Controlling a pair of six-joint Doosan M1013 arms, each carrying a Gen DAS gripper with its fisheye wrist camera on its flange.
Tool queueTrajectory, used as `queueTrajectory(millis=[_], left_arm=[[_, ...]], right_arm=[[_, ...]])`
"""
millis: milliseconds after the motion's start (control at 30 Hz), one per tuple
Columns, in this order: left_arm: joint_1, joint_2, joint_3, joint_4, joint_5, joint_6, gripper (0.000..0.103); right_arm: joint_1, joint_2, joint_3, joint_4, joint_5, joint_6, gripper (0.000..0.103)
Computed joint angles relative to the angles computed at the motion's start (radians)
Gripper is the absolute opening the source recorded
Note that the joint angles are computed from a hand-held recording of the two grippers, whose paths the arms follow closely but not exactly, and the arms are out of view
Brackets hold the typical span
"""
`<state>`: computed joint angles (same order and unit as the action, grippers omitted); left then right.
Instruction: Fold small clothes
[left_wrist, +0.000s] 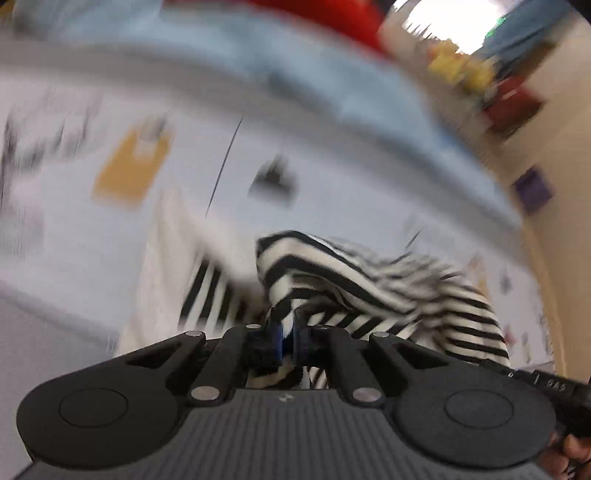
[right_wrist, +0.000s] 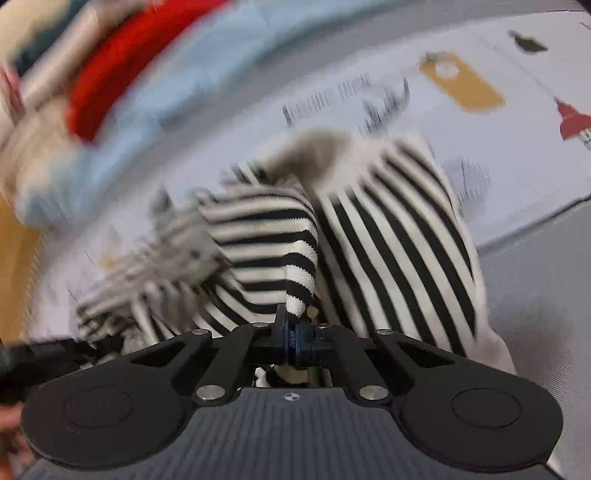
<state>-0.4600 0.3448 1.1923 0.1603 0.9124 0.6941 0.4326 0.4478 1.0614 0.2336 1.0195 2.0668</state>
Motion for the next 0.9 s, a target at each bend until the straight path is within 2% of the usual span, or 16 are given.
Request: queueTrajectory(millis=[67,133,200,233,267,300,367,467,500,600,700,733,767,800,833,900], left_arm=[[0.0,-0.02,0.025,0.029,-0.067,-0.023,0.005],[0.005,-0.018,0.018,-0.003,-0.019,-0.008,0.006],[0.021,0.027,-0.036,-0.106,0.189,0.066,0.013],[0.026,0.048,-0.053,-0.134,0.279,0.075,0.017],[0.027,0.058,-0.058,-0.141,0.323,0.064,0.028],[0.03,0.052,-0.048,-0.144,0.327,0.05,0.03],[0.031,0.028,-0.034,-0.138,0.285,0.04,0.036],[0.014,-0.018,-0.005,-0.076,0.149,0.057,0.06],[0.011,-0.026,0.0,-0.064,0.116,0.071,0.061],[-0.017,-0.042,0.011,-0.004,0.071,0.094,0.059],[-0.02,-0.033,0.008,-0.051,0.055,0.23,0.054],[-0.021,-0.016,-0.011,-0.071,0.105,0.28,0.054],[-0.022,0.009,-0.038,-0.078,0.207,0.313,0.049],[-0.024,0.042,-0.067,-0.067,0.333,0.327,0.031],[-0.025,0.058,-0.071,-0.057,0.407,0.335,0.02],[-0.021,0.048,-0.06,-0.072,0.402,0.33,0.017]], right_arm=[[-0.002,-0.034,0.041,0.026,-0.14,-0.012,0.002],[0.001,-0.051,0.055,0.0,-0.2,-0.017,0.002],[-0.002,-0.037,0.027,-0.022,-0.122,-0.011,0.002],[0.0,-0.011,-0.012,-0.047,-0.005,-0.001,0.003],[0.002,0.013,-0.044,-0.064,0.095,0.006,0.005],[0.005,0.037,-0.07,-0.082,0.194,0.019,0.007],[0.009,0.042,-0.064,-0.109,0.236,0.067,0.008],[0.023,0.007,-0.035,-0.175,0.11,0.104,0.008],[0.03,-0.008,-0.018,-0.2,0.057,0.109,0.008],[0.041,-0.035,0.015,-0.174,-0.069,0.027,0.008],[0.041,-0.029,0.019,-0.043,-0.081,-0.109,0.01],[0.042,-0.021,0.011,-0.004,-0.057,-0.152,0.014],[0.041,0.0,-0.015,0.015,-0.009,-0.179,0.018],[0.046,0.02,-0.043,0.004,0.068,-0.186,0.024],[0.052,0.04,-0.067,-0.028,0.137,-0.176,0.025],[0.063,0.069,-0.094,-0.107,0.25,-0.149,0.024]])
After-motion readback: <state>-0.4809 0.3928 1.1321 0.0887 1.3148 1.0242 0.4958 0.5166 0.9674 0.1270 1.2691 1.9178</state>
